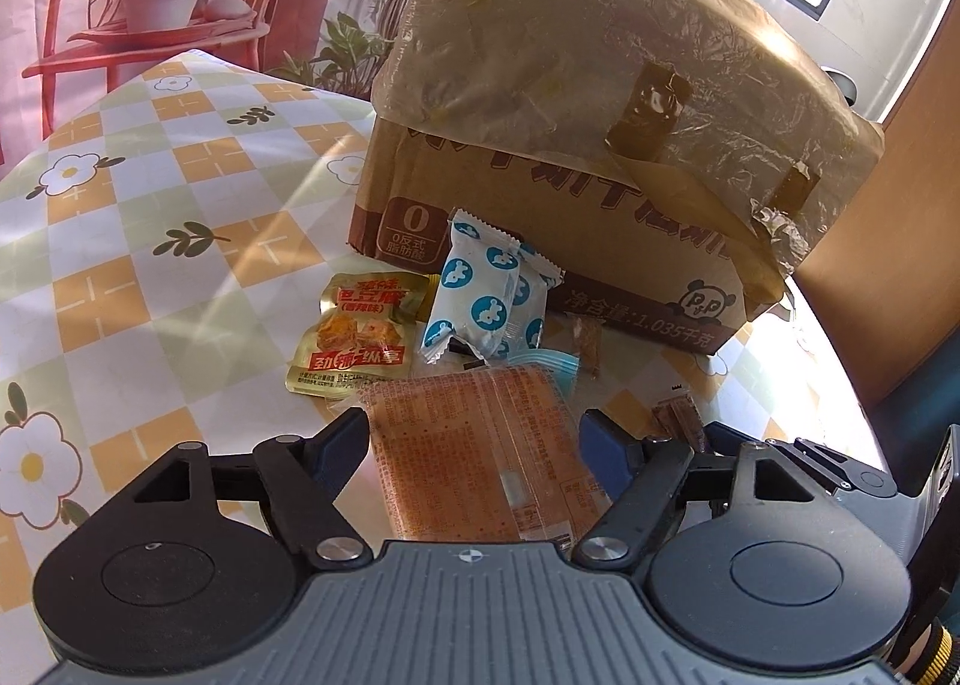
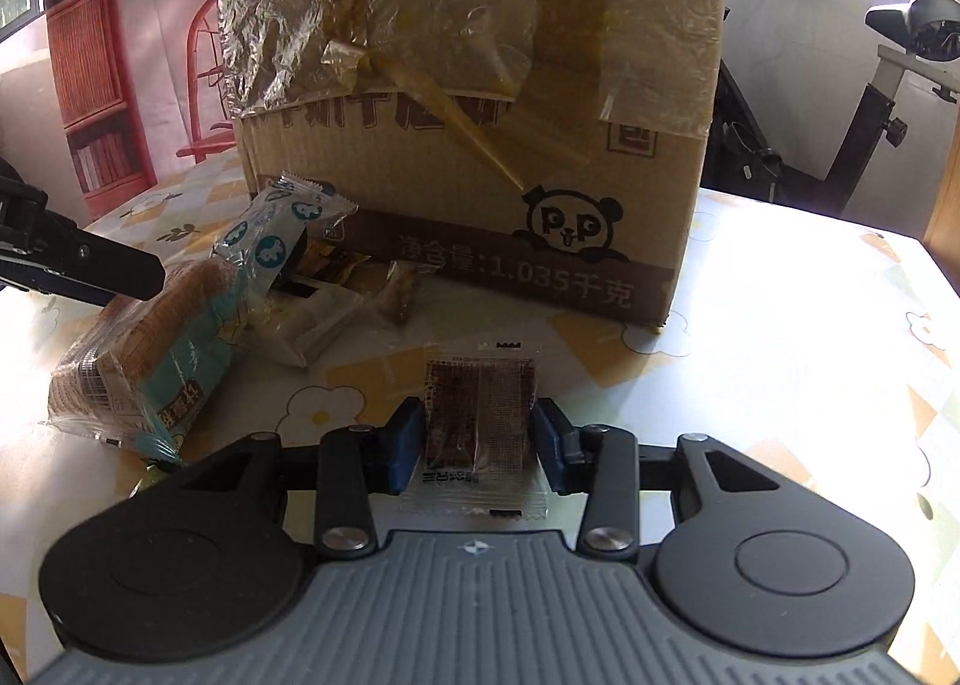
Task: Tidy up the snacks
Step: 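Grasp the brown packet with the right tool while the left tool grasps the orange-printed bread packet, then carry both packets over the box and open both tools to release them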
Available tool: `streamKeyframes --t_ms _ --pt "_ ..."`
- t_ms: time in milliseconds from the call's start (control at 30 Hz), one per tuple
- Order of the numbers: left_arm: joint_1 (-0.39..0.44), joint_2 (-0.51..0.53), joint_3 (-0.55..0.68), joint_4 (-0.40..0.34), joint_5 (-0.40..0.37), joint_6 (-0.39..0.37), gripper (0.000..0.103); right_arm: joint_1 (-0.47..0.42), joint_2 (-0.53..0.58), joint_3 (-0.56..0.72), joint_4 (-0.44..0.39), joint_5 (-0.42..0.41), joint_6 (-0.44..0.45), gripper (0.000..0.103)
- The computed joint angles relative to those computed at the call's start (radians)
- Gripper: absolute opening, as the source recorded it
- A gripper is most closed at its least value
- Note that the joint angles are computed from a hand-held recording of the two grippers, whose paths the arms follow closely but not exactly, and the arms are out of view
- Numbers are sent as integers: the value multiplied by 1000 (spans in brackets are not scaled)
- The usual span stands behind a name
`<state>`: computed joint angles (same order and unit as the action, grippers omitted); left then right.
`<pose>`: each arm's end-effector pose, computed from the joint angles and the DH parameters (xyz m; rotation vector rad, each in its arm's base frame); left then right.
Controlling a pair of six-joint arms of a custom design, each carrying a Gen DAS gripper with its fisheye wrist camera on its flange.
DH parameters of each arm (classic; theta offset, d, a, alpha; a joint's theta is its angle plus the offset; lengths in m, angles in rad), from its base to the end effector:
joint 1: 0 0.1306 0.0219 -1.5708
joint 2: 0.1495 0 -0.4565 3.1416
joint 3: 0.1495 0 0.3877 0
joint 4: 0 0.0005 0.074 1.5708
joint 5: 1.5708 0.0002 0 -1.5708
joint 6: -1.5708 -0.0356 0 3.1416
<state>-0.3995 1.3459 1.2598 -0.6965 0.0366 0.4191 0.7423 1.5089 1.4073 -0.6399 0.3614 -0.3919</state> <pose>0.4151 -0.1772 0.4751 -0.0052 2.3966 -0.4369 0.3969 0.3463 0.4734 -0.2144 2.2511 0.1856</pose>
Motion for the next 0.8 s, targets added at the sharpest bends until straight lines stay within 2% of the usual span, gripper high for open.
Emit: streamKeyframes --t_ms 100,200,400,467,633,800 --pt "-10 11 6 -20 -16 6 90 2 7 3 6 -1 6 42" --pt "-19 30 14 -45 -22 3 92 4 7 3 8 -1 16 42" --pt "-29 44 6 -43 6 5 92 4 6 1 8 -2 22 44" --pt "-35 44 0 -38 7 0 91 7 9 4 4 2 32 46" --pt "-32 25 -23 -9 11 -14 79 9 12 7 4 3 39 47" --pt "-23 0 -34 0 3 -14 78 11 15 10 3 2 37 48"
